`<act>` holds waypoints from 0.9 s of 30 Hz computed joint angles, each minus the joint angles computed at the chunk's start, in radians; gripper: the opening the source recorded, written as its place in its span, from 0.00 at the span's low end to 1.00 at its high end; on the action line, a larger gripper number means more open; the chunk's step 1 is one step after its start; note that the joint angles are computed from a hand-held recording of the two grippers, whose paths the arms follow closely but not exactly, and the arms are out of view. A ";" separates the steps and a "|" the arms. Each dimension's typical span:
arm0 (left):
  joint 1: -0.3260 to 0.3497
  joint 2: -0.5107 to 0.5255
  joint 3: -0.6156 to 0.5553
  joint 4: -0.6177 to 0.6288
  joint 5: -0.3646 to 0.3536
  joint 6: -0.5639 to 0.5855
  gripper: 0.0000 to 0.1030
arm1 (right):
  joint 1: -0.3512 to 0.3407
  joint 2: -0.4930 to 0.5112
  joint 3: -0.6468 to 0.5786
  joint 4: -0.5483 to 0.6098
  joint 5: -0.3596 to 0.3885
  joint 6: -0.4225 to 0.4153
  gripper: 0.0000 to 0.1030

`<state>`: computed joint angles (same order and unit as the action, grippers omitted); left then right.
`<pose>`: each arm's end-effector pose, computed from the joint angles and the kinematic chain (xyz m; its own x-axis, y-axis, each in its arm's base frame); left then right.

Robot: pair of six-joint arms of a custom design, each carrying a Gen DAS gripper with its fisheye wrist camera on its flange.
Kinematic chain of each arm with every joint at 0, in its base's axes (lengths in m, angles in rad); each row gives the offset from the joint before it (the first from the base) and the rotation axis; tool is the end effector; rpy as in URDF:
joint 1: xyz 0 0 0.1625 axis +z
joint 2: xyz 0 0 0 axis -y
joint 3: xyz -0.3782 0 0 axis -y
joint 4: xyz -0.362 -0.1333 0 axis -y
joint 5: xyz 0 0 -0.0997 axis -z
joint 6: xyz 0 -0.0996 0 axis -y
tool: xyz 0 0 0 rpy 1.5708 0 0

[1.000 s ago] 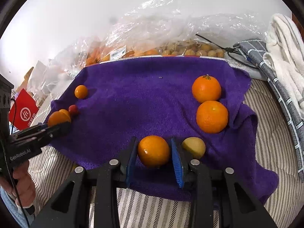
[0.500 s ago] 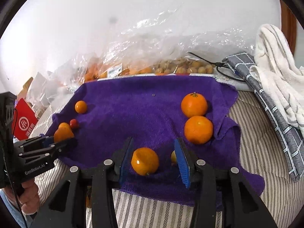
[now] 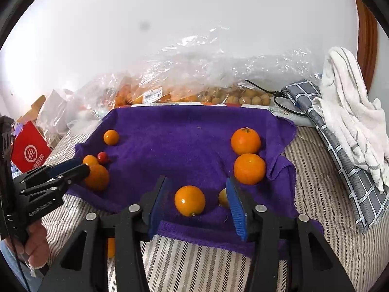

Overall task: Organize fruits
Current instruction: 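Open both grippers to release the oranges onto the towel, then grasp an orange beside the towel with the right gripper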

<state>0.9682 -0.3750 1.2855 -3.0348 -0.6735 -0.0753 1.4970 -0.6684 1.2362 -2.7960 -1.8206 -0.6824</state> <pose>-0.2179 -0.6893 0.0147 -0.7809 -0.0378 -0.6235 0.4246 0.7000 -0.5742 0.0538 -0.7459 0.1867 -0.7781 -0.3255 0.5372 -0.5571 0.7527 -0.3508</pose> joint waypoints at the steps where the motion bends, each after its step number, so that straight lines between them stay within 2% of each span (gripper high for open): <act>1: 0.000 -0.017 0.031 -0.019 -0.004 -0.007 0.35 | 0.003 -0.002 0.005 -0.001 -0.013 0.004 0.48; 4: -0.002 -0.066 0.138 -0.099 -0.005 0.000 0.36 | 0.006 -0.024 0.046 0.012 -0.017 0.005 0.48; 5: -0.008 -0.077 0.164 -0.114 0.017 0.001 0.36 | 0.008 -0.034 0.066 0.013 -0.015 0.000 0.48; 6: -0.011 -0.090 0.186 -0.103 0.029 -0.016 0.36 | 0.010 -0.044 0.090 0.012 -0.012 -0.004 0.48; 8: -0.013 -0.119 0.238 -0.125 0.003 -0.016 0.36 | 0.013 -0.065 0.134 0.017 0.006 -0.004 0.48; 10: -0.020 -0.121 0.253 -0.128 0.033 -0.014 0.37 | 0.015 -0.082 0.167 0.044 0.031 -0.005 0.48; 12: -0.018 -0.127 0.256 -0.067 0.058 -0.062 0.37 | 0.017 -0.092 0.192 0.065 0.050 -0.011 0.48; 17: 0.013 -0.163 0.254 0.127 0.011 -0.240 0.37 | 0.027 -0.084 0.227 0.073 0.044 -0.049 0.48; 23: 0.027 -0.180 0.267 0.136 -0.021 -0.289 0.37 | 0.025 -0.058 0.210 0.097 0.048 -0.027 0.48; 27: 0.025 -0.180 0.273 0.140 -0.010 -0.286 0.37 | 0.034 -0.043 0.206 0.098 0.028 -0.047 0.45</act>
